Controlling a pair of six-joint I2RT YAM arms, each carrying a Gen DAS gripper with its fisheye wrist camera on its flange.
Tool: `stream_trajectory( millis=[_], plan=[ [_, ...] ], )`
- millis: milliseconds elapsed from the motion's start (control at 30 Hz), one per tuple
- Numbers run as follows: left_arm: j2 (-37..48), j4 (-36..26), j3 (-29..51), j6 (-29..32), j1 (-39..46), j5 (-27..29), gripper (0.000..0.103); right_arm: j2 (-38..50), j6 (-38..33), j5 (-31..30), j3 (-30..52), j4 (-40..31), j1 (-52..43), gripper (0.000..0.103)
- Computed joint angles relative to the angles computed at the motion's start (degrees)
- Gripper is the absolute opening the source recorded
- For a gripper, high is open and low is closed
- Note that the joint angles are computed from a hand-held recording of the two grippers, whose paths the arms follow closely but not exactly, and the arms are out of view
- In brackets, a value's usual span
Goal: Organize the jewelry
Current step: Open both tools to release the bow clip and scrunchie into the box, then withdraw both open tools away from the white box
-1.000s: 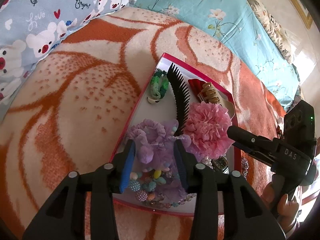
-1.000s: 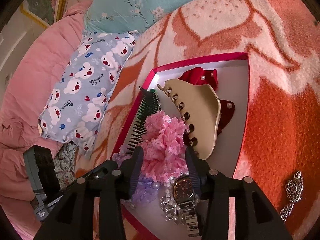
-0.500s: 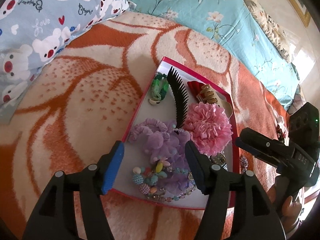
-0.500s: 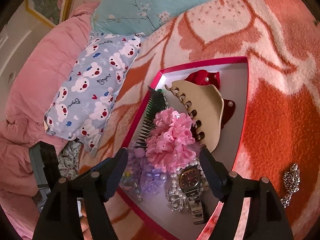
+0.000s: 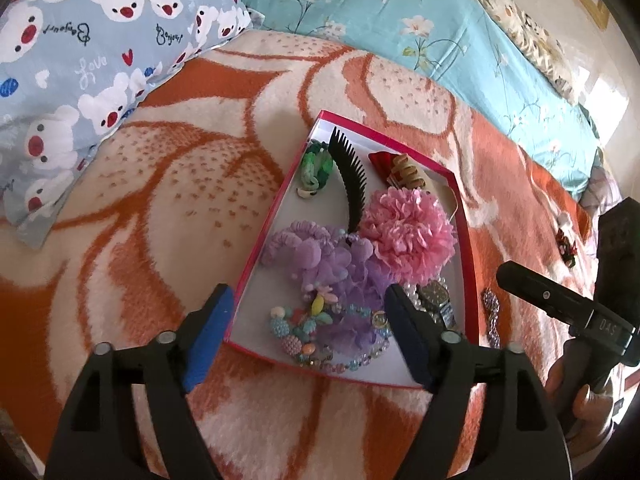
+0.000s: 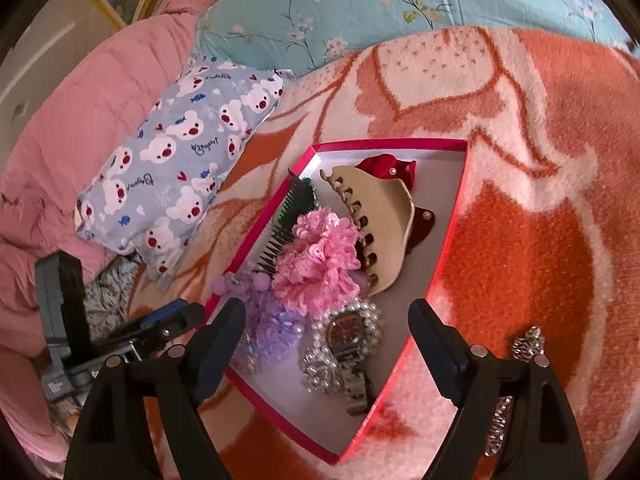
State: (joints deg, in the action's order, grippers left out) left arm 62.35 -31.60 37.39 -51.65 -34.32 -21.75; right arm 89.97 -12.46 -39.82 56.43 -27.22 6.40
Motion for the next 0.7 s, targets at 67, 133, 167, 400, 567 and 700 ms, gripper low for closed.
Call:
stream_trajectory(
  millis=[67, 133, 167, 400, 567, 700],
  plan=[
    [0.9, -3.1, 1.5, -1.1, -1.5, -1.9, 0.085, -1.3, -1.5, 1.1, -0.9, -0.3, 0.0, 0.088],
    [2.2, -5.8, 3.1, -1.9, -2.6, -3.2, 0.085, -2.8, -3.2, 2.4, -1.9, -0.4, 0.1, 0.091],
    [2.6, -6.6, 3.5, -2.1, -3.1, -3.7, 0.085, -3.8, -4.2, 3.4, -2.6, -0.3, 0.3, 0.092],
    [3.7, -11.4, 5.5, -3.9, -6.6, -6.1, 0.087, -7.8, -8.7, 5.8, -5.8, -1.0, 0.2, 0.095],
    [3.4, -13.1, 5.3, -5.4, -8.2, -6.5, 0.087, -8.7, -9.8, 4.9, -6.1, -3.5, -1.4, 0.095],
    [3.2, -14.8, 5.4, -7.0, -9.3, -6.5, 0.087, -10.8, -10.9, 5.9, -7.1, -4.2, -2.0, 0.099]
  ],
)
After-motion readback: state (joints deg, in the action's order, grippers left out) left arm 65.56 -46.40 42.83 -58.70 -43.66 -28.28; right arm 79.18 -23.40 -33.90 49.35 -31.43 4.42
